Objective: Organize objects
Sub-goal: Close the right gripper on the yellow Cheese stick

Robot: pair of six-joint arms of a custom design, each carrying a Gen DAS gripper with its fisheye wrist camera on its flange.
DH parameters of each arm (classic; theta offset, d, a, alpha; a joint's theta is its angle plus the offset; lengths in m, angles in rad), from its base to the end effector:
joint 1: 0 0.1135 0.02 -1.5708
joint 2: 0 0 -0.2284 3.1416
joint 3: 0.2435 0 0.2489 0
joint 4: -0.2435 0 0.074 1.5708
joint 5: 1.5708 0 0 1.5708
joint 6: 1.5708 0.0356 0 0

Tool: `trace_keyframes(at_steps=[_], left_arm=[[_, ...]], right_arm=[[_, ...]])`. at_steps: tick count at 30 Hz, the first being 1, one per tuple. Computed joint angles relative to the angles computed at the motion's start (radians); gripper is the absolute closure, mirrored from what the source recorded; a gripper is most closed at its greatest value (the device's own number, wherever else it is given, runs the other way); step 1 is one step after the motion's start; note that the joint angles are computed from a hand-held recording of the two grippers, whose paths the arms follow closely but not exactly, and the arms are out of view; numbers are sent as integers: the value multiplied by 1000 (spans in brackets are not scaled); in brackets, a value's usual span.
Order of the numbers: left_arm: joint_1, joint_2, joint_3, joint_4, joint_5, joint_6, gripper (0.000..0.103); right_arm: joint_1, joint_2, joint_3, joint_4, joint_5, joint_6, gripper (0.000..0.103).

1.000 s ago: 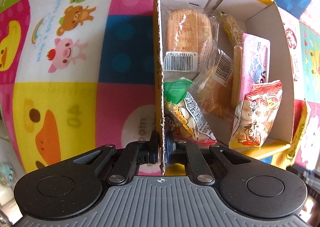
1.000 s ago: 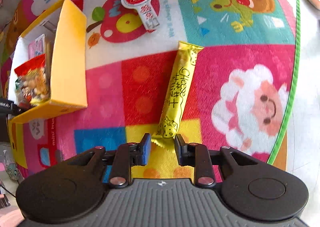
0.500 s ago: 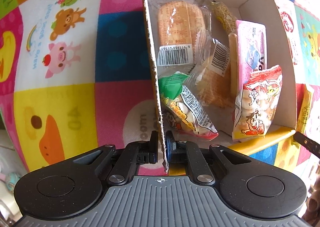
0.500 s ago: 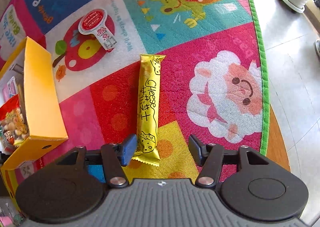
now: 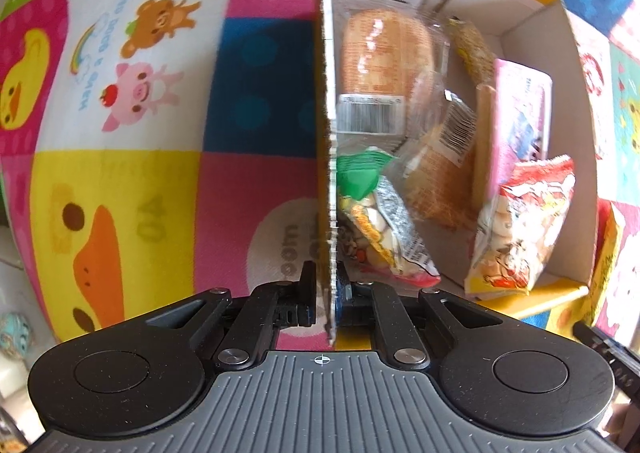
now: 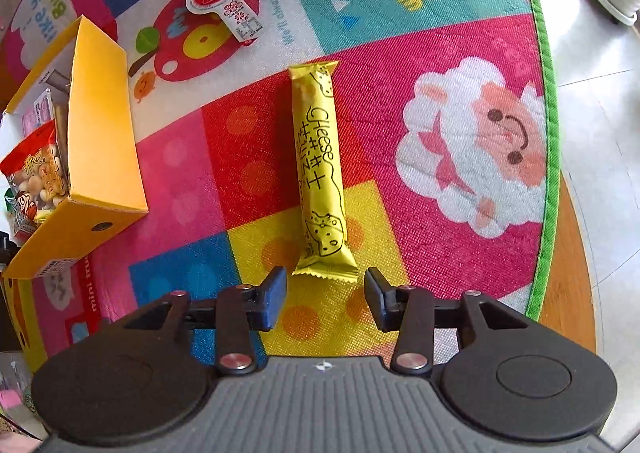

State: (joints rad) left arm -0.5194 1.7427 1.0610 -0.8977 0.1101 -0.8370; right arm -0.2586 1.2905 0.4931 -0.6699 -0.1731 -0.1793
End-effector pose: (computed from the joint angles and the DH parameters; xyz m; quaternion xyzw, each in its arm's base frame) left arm 0.2442 -0.1441 0.1235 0.1581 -0.9859 0.0402 0.0379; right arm 0.1754 -0.0400 0.0936 0.0350 0.9943 0.0731 0.0691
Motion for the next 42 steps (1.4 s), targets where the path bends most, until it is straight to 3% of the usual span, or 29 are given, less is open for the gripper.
trace_keyframes(at_steps=[4, 7, 9, 12, 15, 20, 23, 26, 29, 35, 38, 39, 42], left_arm=[[-8, 19, 5, 0, -7, -36, 93], [-18, 48, 27, -6, -9, -61, 93], [-35, 65, 44, -14, -16, -89, 93], [-47, 72, 50, -6, -16, -135, 93], [-45, 57, 33, 23, -18, -166, 93], [-31, 8, -13, 62, -38, -176, 93], [-38, -17, -31, 65, -51, -152, 93], [-66, -26, -49, 79, -58, -155, 93], [-76, -48, -78, 94, -59, -173, 93], [-77, -151, -154, 97, -56, -171, 94], [-69, -149, -148, 87, -49, -139, 94], [-64, -142, -148, 88, -45, -121, 94], [-75, -103, -92, 57, -51, -73, 94]], right_arm=[[48, 138, 108, 68, 14, -12, 50], [51, 264, 178, 102, 29, -30, 50], [30, 261, 177, 104, 0, -77, 48], [-7, 213, 129, 118, -11, -196, 57], [-107, 197, 115, 76, -44, -286, 58], [-294, 136, 121, -27, -105, -427, 57], [-327, 92, 123, -68, -116, -492, 56], [-273, 49, 99, -56, -113, -495, 56], [-146, 8, 52, 37, -87, -463, 56], [26, 177, 75, 208, 0, -371, 56], [38, 205, 92, 205, 17, -320, 57], [43, 198, 91, 194, 26, -318, 59], [56, 164, 95, 118, 43, -311, 81]])
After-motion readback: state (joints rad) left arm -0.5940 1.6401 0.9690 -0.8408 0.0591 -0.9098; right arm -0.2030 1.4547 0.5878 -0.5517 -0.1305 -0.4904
